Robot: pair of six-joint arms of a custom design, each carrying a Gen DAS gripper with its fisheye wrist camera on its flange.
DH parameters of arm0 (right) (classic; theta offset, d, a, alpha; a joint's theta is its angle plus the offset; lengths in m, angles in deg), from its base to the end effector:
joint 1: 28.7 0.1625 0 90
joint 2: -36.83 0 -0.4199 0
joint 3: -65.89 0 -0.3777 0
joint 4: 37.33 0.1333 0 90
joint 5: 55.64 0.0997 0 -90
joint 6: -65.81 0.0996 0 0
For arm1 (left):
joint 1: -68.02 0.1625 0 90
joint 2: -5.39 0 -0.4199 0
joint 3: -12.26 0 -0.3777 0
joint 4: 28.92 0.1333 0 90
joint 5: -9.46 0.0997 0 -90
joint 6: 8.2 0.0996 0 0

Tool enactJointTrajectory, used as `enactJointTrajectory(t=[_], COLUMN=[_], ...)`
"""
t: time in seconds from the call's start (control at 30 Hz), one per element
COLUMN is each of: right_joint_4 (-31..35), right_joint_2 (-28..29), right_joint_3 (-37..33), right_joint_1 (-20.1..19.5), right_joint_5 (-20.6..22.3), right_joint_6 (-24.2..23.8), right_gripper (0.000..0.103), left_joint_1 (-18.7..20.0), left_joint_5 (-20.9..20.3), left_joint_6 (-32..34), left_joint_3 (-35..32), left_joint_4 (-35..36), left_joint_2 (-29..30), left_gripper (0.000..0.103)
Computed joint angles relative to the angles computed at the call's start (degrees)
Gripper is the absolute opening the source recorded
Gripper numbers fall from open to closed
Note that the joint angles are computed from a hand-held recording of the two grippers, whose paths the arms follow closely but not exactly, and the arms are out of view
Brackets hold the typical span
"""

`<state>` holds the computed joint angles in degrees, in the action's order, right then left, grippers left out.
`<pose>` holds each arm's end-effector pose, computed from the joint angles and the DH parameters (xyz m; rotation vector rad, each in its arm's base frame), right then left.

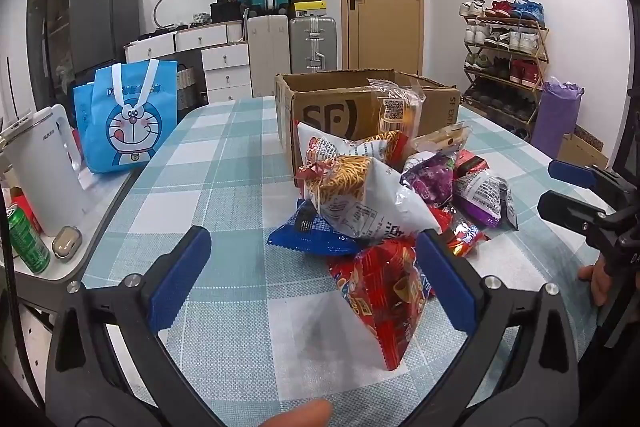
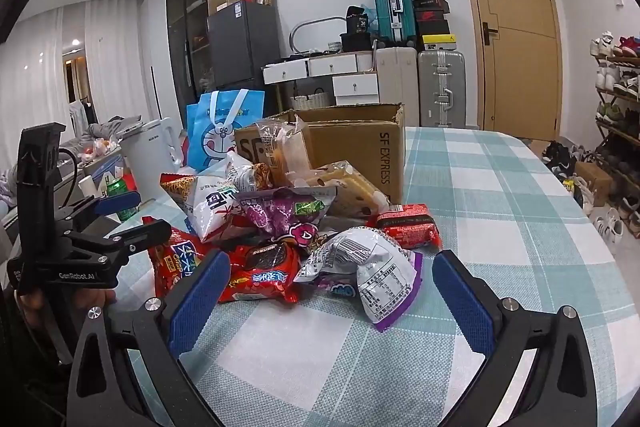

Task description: Organize snacks

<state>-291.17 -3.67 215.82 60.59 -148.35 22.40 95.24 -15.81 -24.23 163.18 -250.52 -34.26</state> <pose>0.1245 -0.3341 0.1022 0.8809 -2.3370 1.1676 -0.1598 -0.3334 0.0732 0.6414 2.1121 -1.1862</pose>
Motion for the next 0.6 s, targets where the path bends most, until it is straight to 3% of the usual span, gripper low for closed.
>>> enactJointTrajectory(t=[0.6], right_joint_4=[1.49], right_joint_2=[-0.88], right_joint_3=[-0.17], right_joint_1=[-0.57], right_joint_5=[0.48], right_joint_6=[0.21], right_gripper=[0.103], left_joint_1=[-0.09], left_joint_5=[0.00], left_joint_6=[-0.18], left_joint_3=[0.12], left_joint_4=[0.37], left_joint_2=[-0.27], left_gripper=[0.102])
